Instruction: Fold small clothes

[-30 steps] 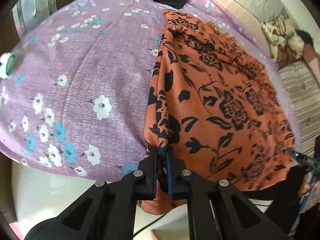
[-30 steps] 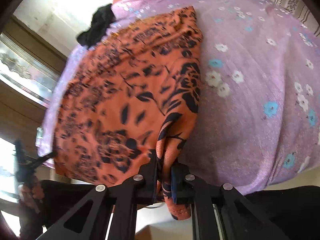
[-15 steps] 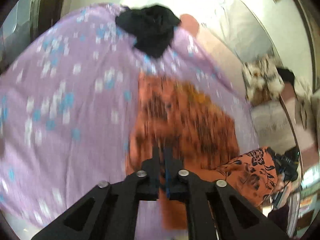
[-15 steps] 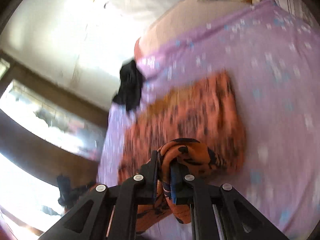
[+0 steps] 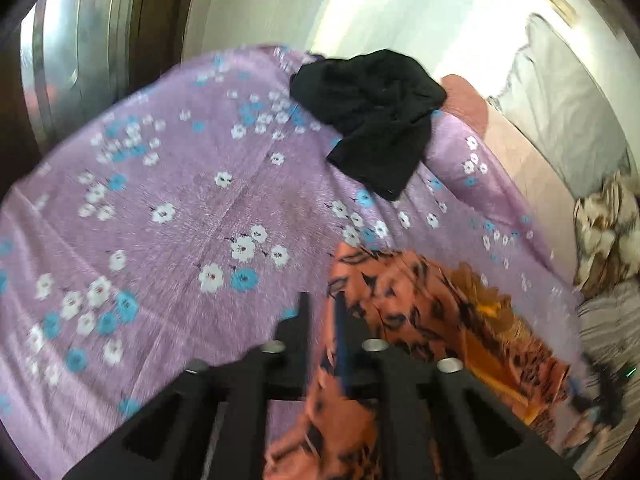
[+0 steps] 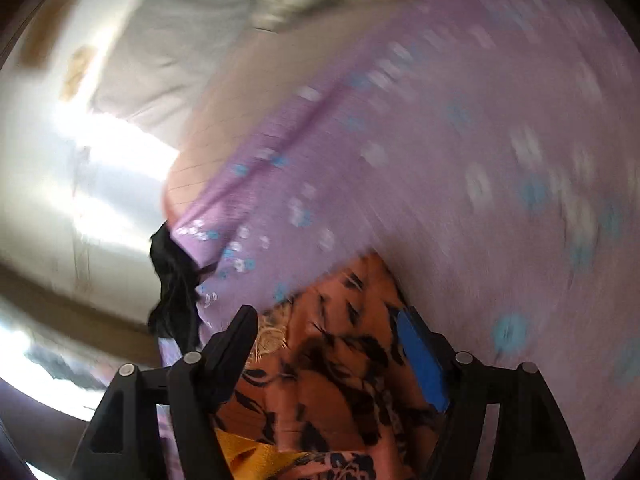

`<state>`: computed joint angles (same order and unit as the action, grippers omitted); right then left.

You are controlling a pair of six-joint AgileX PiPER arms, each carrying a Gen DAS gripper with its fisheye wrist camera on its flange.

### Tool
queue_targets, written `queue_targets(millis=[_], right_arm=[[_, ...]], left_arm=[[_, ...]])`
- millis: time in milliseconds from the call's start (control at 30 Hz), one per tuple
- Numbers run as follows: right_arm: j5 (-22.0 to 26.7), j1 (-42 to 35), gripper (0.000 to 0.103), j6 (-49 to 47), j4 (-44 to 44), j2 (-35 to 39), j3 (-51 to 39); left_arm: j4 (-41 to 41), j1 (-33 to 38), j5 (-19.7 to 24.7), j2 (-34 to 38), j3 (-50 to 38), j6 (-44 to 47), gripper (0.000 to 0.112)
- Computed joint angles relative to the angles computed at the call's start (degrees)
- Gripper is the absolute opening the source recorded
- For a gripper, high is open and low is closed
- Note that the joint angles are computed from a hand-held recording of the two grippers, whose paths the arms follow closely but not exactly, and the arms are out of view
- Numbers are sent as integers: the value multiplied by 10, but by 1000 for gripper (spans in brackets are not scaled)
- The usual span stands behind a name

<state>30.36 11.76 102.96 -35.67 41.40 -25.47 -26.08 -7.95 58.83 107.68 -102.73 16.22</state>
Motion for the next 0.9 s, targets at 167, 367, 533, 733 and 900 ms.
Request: queue_targets(millis=[167,367,533,733,900], right_arm=[[75,182,74,2,-59,49,-87],[270,299,74,-4,-85,149,-179],[180,151,74,-174,67,104,-116],[146,127,74,-259,116,131,-107],[152,128,74,-276,113,134,-107]], left_arm=[[24,-23,-78,-76,109,-31,75],[122,-54,-110,-11,73,-48,78],[16,-16,-36,57,-36,-10,78],[-44,-21,51,134,-156,-16,78],[-21,-53,59,159,-200,-7,78]])
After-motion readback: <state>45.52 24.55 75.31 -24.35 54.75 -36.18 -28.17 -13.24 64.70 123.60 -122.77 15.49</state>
